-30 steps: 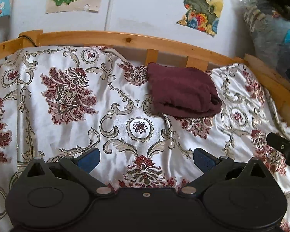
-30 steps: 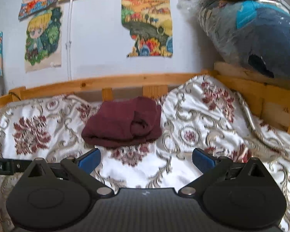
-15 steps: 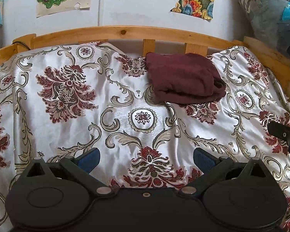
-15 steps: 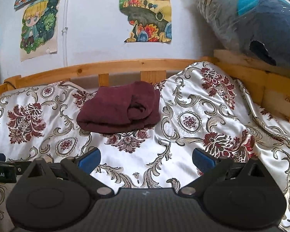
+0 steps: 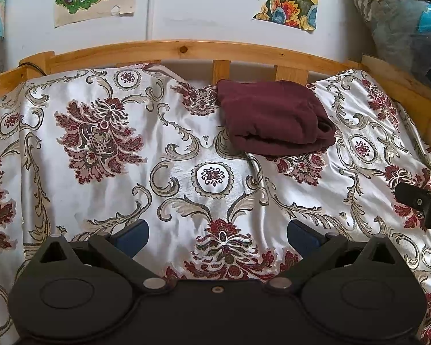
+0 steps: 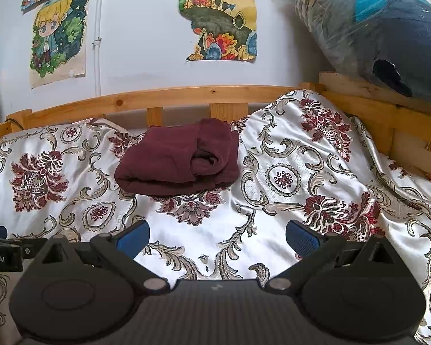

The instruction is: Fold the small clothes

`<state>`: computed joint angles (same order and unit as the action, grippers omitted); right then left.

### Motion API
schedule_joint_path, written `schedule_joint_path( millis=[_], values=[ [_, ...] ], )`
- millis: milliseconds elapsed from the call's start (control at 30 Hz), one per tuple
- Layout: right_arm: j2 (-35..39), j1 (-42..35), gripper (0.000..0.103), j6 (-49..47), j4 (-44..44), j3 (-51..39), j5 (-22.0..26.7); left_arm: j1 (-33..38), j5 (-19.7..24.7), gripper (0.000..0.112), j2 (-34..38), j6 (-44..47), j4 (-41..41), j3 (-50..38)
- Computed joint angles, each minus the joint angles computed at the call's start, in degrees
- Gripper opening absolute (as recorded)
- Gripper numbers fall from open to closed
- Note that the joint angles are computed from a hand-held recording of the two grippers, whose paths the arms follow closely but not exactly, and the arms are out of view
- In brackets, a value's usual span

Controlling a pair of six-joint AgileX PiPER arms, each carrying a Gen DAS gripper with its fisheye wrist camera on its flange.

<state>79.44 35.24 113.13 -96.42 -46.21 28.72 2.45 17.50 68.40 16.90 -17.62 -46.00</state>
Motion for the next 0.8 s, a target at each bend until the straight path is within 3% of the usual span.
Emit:
schedule_joint_path(
  millis=[800],
  values=[
    [0.1,-0.2,0.103,-0.5,0.9,-0.1,-0.5,0.3,0.5,0.102,0.2,-0.6,-0.2,-0.3]
  ],
)
